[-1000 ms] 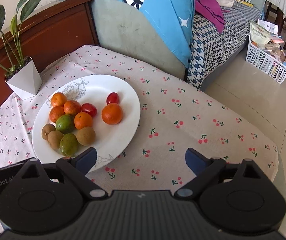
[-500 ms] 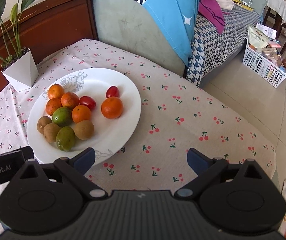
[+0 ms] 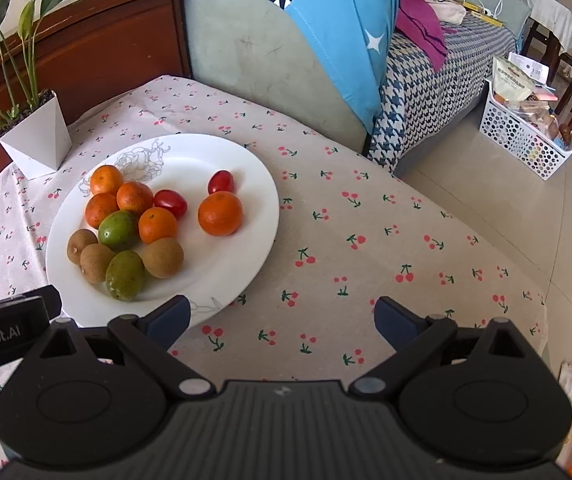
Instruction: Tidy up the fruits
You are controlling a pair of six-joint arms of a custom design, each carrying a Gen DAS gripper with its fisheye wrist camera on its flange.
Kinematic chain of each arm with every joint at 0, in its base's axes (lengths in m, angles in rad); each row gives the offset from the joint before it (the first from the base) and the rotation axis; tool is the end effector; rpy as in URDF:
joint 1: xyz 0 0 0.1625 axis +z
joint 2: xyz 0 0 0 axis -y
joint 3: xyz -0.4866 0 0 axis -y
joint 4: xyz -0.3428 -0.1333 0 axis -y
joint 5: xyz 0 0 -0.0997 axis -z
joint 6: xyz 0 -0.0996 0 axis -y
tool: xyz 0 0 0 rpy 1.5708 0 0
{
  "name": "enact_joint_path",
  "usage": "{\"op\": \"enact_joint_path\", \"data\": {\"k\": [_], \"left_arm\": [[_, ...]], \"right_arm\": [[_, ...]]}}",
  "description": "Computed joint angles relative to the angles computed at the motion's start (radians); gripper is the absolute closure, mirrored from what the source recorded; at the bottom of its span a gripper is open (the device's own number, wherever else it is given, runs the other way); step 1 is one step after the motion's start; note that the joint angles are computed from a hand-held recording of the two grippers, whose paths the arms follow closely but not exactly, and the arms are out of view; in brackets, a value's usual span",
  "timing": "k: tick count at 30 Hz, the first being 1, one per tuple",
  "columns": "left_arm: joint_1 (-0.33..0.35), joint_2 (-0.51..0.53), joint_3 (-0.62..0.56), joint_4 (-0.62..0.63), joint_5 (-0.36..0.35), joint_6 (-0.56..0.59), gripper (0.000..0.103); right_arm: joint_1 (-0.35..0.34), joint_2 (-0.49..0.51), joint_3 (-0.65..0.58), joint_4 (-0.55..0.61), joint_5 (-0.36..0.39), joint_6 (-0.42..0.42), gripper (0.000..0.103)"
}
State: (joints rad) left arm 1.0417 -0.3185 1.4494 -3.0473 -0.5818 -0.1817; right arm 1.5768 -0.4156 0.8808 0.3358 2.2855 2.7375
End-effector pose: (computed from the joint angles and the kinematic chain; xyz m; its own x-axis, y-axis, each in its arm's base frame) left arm -0.1767 -0.7312 -0.0130 -0.6929 -0.1143 -0.7119 0.3556 0.8048 -0.4752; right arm 0.0724 -0.7319 0.0818 -0.6953 0.1329 0.7064 -0.3020 0.8378 -0.4549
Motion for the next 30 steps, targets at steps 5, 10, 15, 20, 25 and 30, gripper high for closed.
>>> {"op": "enact_joint_path", "data": {"k": [5,10,15,20,25,30], "left_arm": [[-0.002,0.002,0.001,-0.006,0.01,0.013,0.007],[-0.005,0.007,0.005,-0.021,0.025,0.031,0.007],[-0.007,0.006,0.014,-0.024,0.033,0.029,0.007],[-0.008,-0.001,0.031,-0.022,0.048,0.016,0.007],[-0.01,-0.011,0.056,-0.035,0.065,0.012,0.007],[-0.011,-0.028,0.092,-0.031,0.079,-0.017,0.007]], "right_arm": [[0.0,0.002,-0.003,0.002,-0.003,-0.001,0.005],[-0.001,0.001,-0.001,0.001,-0.007,-0.005,0.005],[-0.001,0.002,0.003,-0.004,-0.01,-0.013,0.005],[0.0,0.0,0.015,-0.012,-0.016,-0.027,0.005],[0.003,0.0,0.023,-0.01,-0.028,-0.034,0.005],[0.01,-0.004,0.053,-0.03,-0.034,-0.055,0.005]]}}
